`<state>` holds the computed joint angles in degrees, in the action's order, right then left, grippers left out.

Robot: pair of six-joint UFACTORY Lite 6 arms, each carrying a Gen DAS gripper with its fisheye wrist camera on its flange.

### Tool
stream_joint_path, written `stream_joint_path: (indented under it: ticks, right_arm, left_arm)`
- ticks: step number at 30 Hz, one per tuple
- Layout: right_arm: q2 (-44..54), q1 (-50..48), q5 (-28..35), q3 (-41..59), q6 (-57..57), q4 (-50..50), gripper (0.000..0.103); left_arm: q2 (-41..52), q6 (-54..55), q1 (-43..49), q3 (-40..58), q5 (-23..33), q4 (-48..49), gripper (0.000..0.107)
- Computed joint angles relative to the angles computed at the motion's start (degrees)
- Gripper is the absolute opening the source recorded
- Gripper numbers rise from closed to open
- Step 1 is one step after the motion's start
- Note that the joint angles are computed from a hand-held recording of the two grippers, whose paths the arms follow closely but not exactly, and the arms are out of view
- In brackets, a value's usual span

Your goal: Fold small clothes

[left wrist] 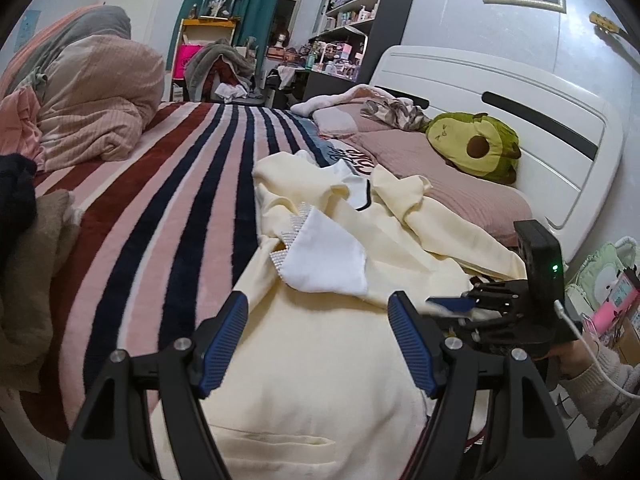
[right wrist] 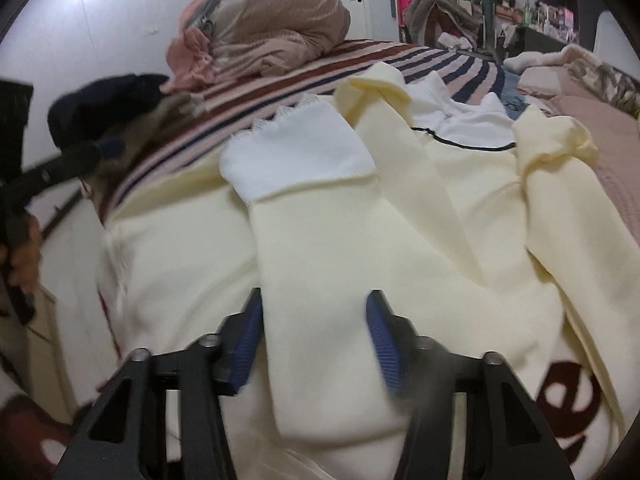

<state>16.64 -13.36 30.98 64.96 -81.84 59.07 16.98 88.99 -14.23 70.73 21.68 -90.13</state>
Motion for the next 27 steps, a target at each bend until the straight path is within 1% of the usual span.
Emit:
stream_joint_path:
  ticks: [1, 2, 5, 7, 10, 12, 14, 15, 16, 17, 18, 19, 21, 22, 24, 25, 27]
  right_arm:
    - [-0.5, -0.1, -0.8, -0.6, -0.3, 0.0, 0.003]
    - [-0.7, -0.5, -0.9, -0.8, -0.4, 0.2, 0.003]
    - [-2.9, -3.0, 1.7, -2.9, -3.0, 1.8, 0.001]
    - [-5.0, -4.9, 4.9, -4.7, -4.8, 2.5, 0.001]
    - [-7.6, -7.2, 8.3, -7.3, -6.0, 1.3, 0.001]
    - [-7.8, -7.9, 9.2, -8.2, -5.2, -0.3, 0.001]
    - [-7.3, -8.3, 9.5, -9.0, -5.5, -0.1, 0.006]
    - [-7.3, -8.4, 9.2, -9.3, -5.3, 0.1, 0.007]
    - [-7.2, -9.0, 9.8, -9.5, -5.0, 0.7, 0.011]
    - [-7.5, -9.9, 11.5, -9.6, -4.6, 1.4, 0.021]
    - [-8.3, -11.8, 14.2, -10.0, -5.1, 2.9, 0.026]
    - [-9.7, -14.2, 16.9, -10.6, -6.0, 4.8, 0.031]
    - [-13.0, -19.9, 21.0, -12.1, -7.6, 7.9, 0.035]
    - [-15.3, -24.4, 22.8, -13.3, -8.4, 9.7, 0.038]
    - [-18.4, -31.0, 23.1, -15.3, -9.6, 11.6, 0.044]
    - [-20.4, -35.9, 22.3, -16.8, -11.1, 12.9, 0.049]
    - [-21.5, -42.0, 21.2, -17.6, -13.2, 14.0, 0.052]
  left_arm:
    - [-0.4, -0.3, -0.4, -0.2, -0.4, 0.5, 0.069]
    - [-0.8, -0.7, -0.6, -0.4, -0.6, 0.9, 0.069]
    - [-2.2, -3.1, -1.1, -0.8, -1.4, 3.6, 0.069]
    - [-2.7, -4.4, -1.5, -0.9, -1.9, 4.9, 0.069]
    - [-3.3, -5.7, -2.1, -1.3, -2.5, 6.0, 0.069]
    - [-3.1, -7.0, -2.8, -0.9, -2.6, 6.9, 0.069]
    - [-2.9, -8.4, -3.6, -0.5, -2.9, 8.0, 0.069]
    - [-3.0, -9.4, -4.4, -0.4, -3.5, 8.8, 0.069]
    - [-3.2, -9.6, -4.7, -0.4, -3.6, 9.1, 0.069]
    - [-3.5, -10.0, -5.1, -0.4, -3.7, 9.5, 0.069]
    - [-3.8, -10.7, -5.5, -0.4, -3.7, 10.3, 0.069]
    - [-4.0, -11.5, -5.9, -0.3, -3.9, 11.0, 0.069]
    - [-4.2, -13.5, -6.6, 0.3, -4.3, 12.9, 0.07]
    - [-4.2, -14.4, -6.9, 0.7, -4.4, 13.8, 0.072]
    - [-4.2, -16.0, -7.8, 1.2, -4.7, 15.1, 0.073]
    - [-4.1, -17.0, -8.3, 1.6, -4.6, 16.0, 0.073]
    - [-3.4, -19.9, -9.5, 2.9, -4.6, 18.4, 0.073]
